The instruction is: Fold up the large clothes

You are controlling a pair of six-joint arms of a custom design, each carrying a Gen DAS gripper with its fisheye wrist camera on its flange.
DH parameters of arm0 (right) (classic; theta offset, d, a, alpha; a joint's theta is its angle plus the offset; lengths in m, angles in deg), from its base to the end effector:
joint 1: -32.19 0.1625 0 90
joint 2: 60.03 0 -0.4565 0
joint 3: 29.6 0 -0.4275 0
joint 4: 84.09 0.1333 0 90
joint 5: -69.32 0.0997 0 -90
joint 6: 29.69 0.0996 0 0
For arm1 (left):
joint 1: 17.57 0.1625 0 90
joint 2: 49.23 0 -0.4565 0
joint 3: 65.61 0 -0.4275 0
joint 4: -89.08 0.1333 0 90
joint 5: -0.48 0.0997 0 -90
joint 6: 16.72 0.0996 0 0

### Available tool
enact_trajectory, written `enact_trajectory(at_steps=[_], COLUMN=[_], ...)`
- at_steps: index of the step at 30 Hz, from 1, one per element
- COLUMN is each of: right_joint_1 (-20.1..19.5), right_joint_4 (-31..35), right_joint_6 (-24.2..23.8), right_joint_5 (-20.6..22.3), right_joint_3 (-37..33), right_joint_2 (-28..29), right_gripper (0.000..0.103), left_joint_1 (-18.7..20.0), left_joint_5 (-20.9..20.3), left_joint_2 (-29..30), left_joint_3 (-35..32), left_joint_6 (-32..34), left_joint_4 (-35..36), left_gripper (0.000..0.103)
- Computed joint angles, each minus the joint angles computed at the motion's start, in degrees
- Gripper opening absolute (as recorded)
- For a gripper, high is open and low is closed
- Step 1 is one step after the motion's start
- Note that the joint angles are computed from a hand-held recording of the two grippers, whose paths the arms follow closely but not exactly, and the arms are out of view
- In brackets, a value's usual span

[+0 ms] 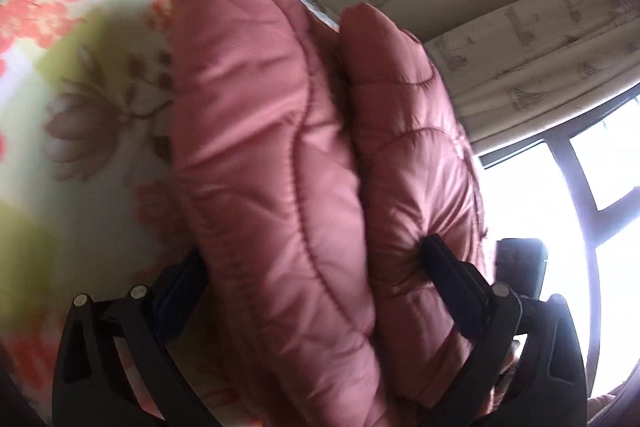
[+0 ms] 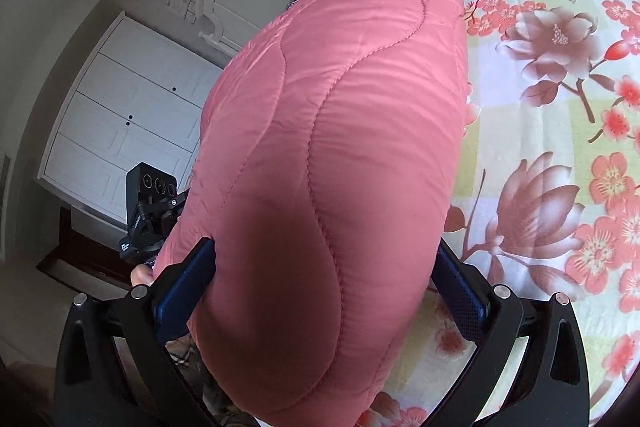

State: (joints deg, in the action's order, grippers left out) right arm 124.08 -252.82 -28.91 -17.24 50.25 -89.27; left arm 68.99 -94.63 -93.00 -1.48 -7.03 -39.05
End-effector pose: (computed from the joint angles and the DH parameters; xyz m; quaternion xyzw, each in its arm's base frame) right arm 0.1657 -0.7994 0.0144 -0.0167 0.9695 -0.2421 0.0348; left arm 0.0729 -0.8616 0.2655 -0.1197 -0.9798 0.1565 0.0356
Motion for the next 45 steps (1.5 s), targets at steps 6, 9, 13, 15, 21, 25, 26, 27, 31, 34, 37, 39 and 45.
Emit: enact_trajectory(at_steps=[6, 9, 13, 15, 21, 25, 26, 27, 31, 34, 37, 39, 45], right_joint_1=[1.25, 2.86, 3.85, 3.96, 3.58, 1.31, 0.74, -0.25, -2.92, -0.90, 3.36, 5.45, 8.48], right_joint_4=[-5.68, -9.47, -15.29, -18.43, -22.54, -20.09, -19.06, -17.14, -17.18, -19.11, -28.08, -35.84, -32.63], right_joint_6=[-2.75, -5.65, -8.58, -9.39, -12.41, -10.46, -9.16, -6.93, -3.39, -4.33, -11.93, -21.12, -35.42], right_joint_5=[-0.65, -3.87, -7.07, -7.79, -13.91, -17.09, -17.64, -18.34, -18.04, -23.48, -35.04, -37.27, -38.41], right_joint_3=[1.10, 1.86, 3.31, 4.60, 5.41, 5.41, 5.58, 5.52, 6.97, 7.03, 4.76, 3.04, -4.95], right_joint_2=[1.86, 1.78, 0.64, -0.71, -5.98, -7.80, -7.88, -7.74, -7.00, -6.75, -4.06, -1.72, 6.39], right_gripper=[0.091, 0.078, 0.073, 0.073, 0.073, 0.073, 0.073, 0.073, 0.083, 0.091, 0.092, 0.092, 0.092], left_joint_1=[0.67, -0.15, -2.65, -3.84, -7.29, -8.27, -8.24, -8.17, -6.67, -7.23, -8.19, -9.16, -13.58], left_joint_5=[-4.30, -4.15, -4.63, -5.94, -11.46, -10.02, -8.68, -7.18, -7.80, -4.90, -1.21, 1.32, 7.80], left_joint_2=[0.39, -1.04, -1.30, -0.14, 9.42, 17.62, 18.91, 19.95, 21.07, 19.48, 17.31, 15.55, 12.11], left_joint_3=[0.32, 3.12, 5.27, 4.11, -8.47, -17.60, -19.05, -19.92, -18.47, -17.17, -15.17, -12.60, -6.56], left_joint_6=[1.96, 3.59, 5.96, 6.51, 6.02, 3.80, 3.32, 2.93, 1.52, 3.36, 4.90, 5.55, 10.08], left_joint_4=[-1.07, -4.82, -9.36, -9.56, -4.11, 0.63, 1.83, 2.91, 1.14, 1.04, -2.90, -7.57, -23.09], left_gripper=[0.067, 0.051, 0.046, 0.046, 0.047, 0.047, 0.048, 0.050, 0.058, 0.066, 0.068, 0.069, 0.082])
